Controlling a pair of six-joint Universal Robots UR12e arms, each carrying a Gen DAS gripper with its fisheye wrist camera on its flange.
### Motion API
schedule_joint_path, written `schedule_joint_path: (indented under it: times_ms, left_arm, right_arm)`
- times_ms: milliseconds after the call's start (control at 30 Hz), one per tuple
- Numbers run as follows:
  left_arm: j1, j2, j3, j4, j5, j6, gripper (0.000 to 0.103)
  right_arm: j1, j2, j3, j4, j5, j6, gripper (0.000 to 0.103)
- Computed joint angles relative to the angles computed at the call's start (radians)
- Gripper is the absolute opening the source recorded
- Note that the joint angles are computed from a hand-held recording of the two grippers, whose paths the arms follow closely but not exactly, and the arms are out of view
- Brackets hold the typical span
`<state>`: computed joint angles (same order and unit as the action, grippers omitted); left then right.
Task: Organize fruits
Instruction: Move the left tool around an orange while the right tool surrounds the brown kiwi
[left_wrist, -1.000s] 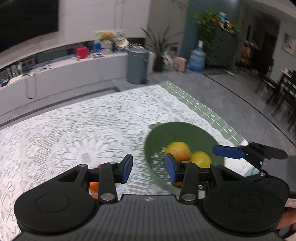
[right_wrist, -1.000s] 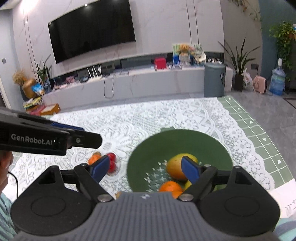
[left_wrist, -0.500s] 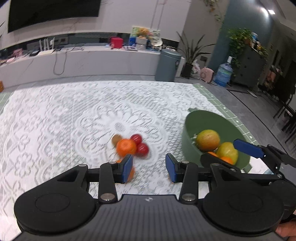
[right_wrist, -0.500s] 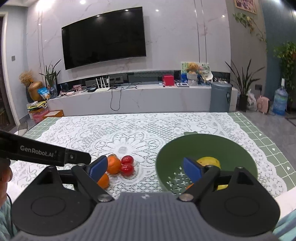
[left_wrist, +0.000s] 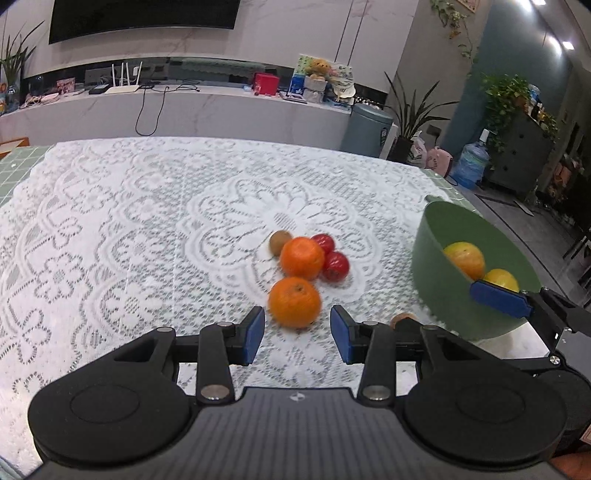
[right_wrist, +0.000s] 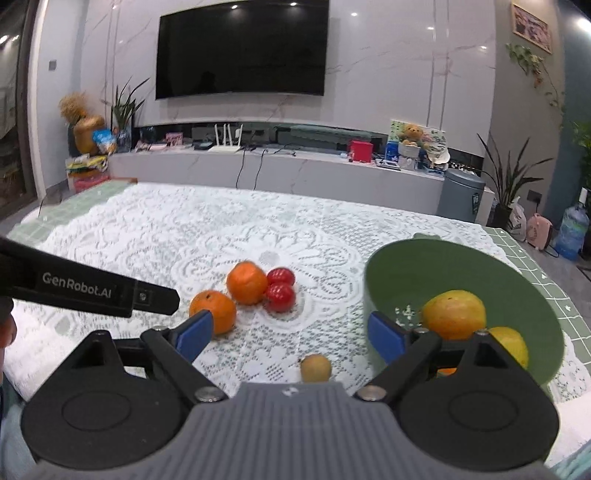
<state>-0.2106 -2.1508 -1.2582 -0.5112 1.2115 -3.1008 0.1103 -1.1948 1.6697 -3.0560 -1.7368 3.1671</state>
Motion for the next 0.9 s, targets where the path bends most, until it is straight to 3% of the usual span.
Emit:
schedule_joint_path:
  times_ms: [133,367,667,900]
  left_arm:
    - [0.005,-0.009,-0.002,0.01,-0.011,-0.012,0.049]
    - [0.003,-0.032,0.02,0.004,-0.03,0.001,0.049]
    - [-0.012,-0.062,0.043,0.025,-0.025,0.058,0.067]
    - [-0.02,-0.079,0.059,0.029,0.003,0.082,0.068]
  right_arm:
    - [0.006,0.014,-0.012,0.018,-0.003,-0.025,0.086]
    - [0.01,0.035,-0.033,0.062,-0.012,-0.07,0.068]
    - [0.012,0.051,-0.064,0.168,-0.07,-0.046,0.053]
    - [0.01,0.054,-0.076,0.226,-0.08,-0.022,0.048]
